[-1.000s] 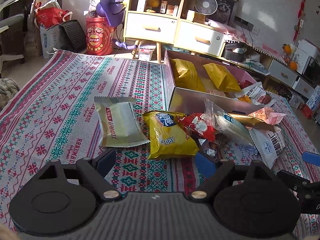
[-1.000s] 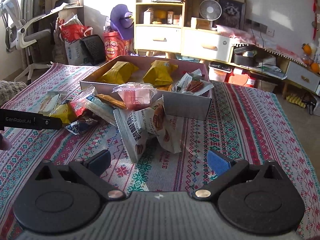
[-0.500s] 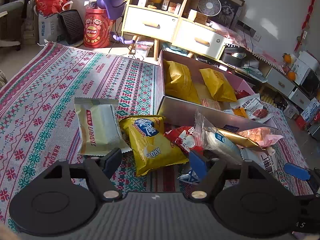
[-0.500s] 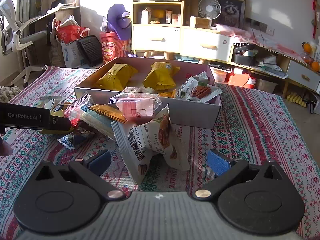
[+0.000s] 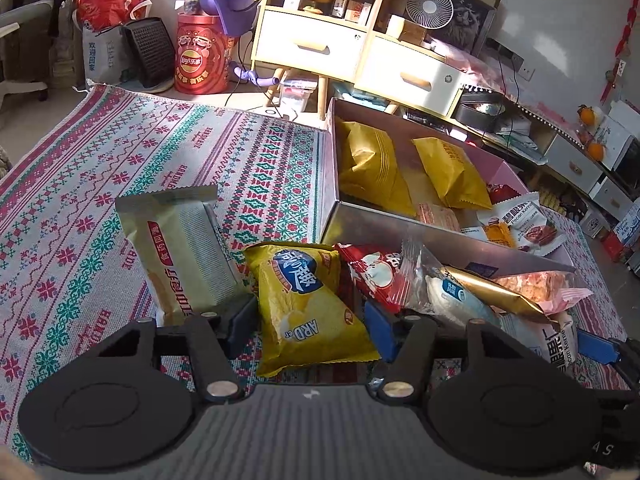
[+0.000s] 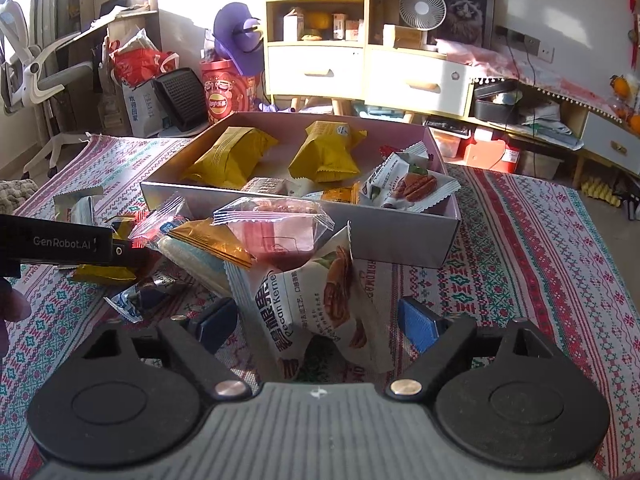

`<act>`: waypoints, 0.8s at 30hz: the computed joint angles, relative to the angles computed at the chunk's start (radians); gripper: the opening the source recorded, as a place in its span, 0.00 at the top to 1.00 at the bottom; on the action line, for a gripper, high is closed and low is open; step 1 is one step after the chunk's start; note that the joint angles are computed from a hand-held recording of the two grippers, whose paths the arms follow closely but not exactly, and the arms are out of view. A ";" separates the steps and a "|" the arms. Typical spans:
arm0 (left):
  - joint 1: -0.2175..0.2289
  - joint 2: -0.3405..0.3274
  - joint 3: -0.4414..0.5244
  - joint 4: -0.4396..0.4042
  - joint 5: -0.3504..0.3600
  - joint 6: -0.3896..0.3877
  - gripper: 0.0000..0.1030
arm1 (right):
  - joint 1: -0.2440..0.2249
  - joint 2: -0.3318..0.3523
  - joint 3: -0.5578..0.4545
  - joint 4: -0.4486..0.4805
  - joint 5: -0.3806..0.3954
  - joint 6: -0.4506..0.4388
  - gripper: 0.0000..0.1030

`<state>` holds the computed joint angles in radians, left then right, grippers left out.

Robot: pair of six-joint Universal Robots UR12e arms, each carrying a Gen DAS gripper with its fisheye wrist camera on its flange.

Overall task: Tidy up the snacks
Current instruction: 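Grasp the yellow chip bag with the left gripper while the right gripper grasps the white printed wrapper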

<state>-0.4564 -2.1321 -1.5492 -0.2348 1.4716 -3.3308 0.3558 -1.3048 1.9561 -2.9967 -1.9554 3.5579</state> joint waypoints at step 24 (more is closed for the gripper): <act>0.017 0.049 -0.034 -0.088 -0.063 0.078 0.51 | -0.026 -0.062 0.028 0.049 0.108 0.020 0.54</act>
